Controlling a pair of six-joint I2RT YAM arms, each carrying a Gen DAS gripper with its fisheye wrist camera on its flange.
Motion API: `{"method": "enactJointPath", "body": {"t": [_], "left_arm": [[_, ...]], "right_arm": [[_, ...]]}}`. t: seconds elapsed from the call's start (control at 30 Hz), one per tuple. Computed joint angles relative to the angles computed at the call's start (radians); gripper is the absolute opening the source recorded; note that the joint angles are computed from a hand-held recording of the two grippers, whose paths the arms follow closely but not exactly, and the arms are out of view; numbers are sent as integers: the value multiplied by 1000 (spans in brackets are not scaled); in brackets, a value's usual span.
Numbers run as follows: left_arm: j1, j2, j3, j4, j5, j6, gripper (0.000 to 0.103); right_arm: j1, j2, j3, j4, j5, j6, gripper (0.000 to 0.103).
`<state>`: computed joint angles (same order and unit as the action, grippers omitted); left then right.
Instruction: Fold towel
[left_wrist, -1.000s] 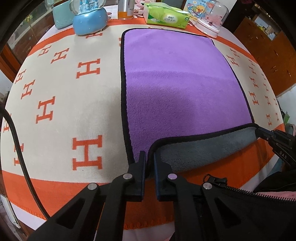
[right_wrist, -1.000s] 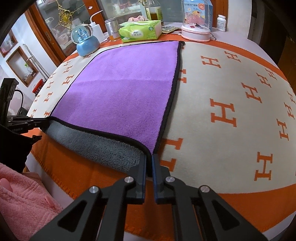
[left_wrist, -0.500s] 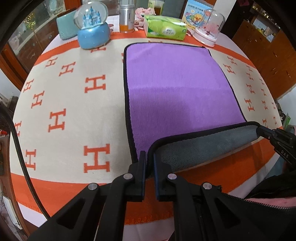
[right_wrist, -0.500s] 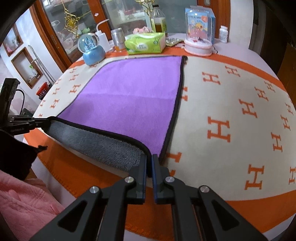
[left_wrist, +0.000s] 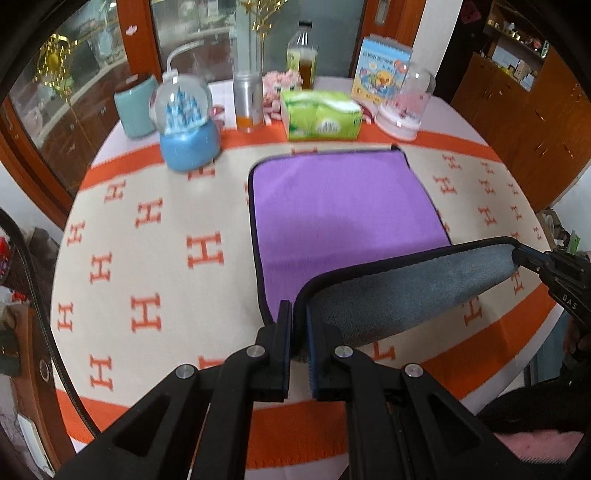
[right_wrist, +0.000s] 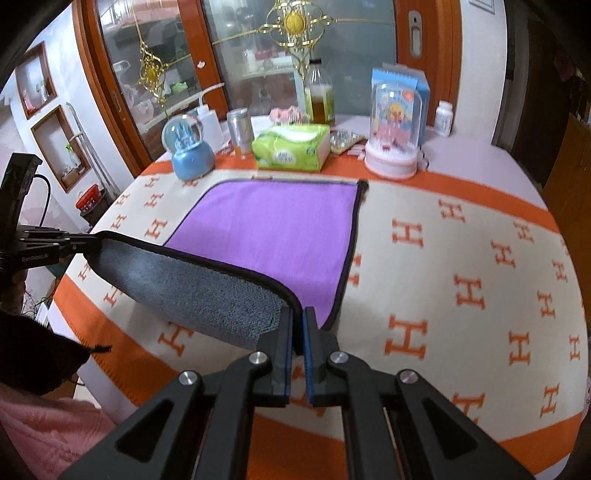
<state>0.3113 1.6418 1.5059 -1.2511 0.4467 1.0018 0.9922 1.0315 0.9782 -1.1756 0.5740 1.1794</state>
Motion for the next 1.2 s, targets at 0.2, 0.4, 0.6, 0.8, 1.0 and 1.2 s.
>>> {"method": "enactJointPath", "body": {"t": [0.2, 0.4, 0.6, 0.8, 1.0, 1.2], "left_arm": [[-63, 54, 126, 6, 11, -84, 5], [-129, 113, 227, 54, 19, -153, 5], [-190, 190, 307, 145, 36, -254, 5], [-258, 259, 306, 298, 13, -361, 5], [-302, 331, 250, 454, -21, -442, 5], [-336, 430, 264, 507, -92, -484, 5]], "right_arm": [[-146, -14, 35, 56, -4, -193, 5], [-317, 5, 54, 165, -27, -401, 5], [-456, 50, 51, 301, -29, -541, 5], [-524, 135, 3, 454, 36, -620, 5], [-575, 227, -74, 627, 66, -659, 5], [-632, 308, -115, 764, 22, -675, 5]]}}
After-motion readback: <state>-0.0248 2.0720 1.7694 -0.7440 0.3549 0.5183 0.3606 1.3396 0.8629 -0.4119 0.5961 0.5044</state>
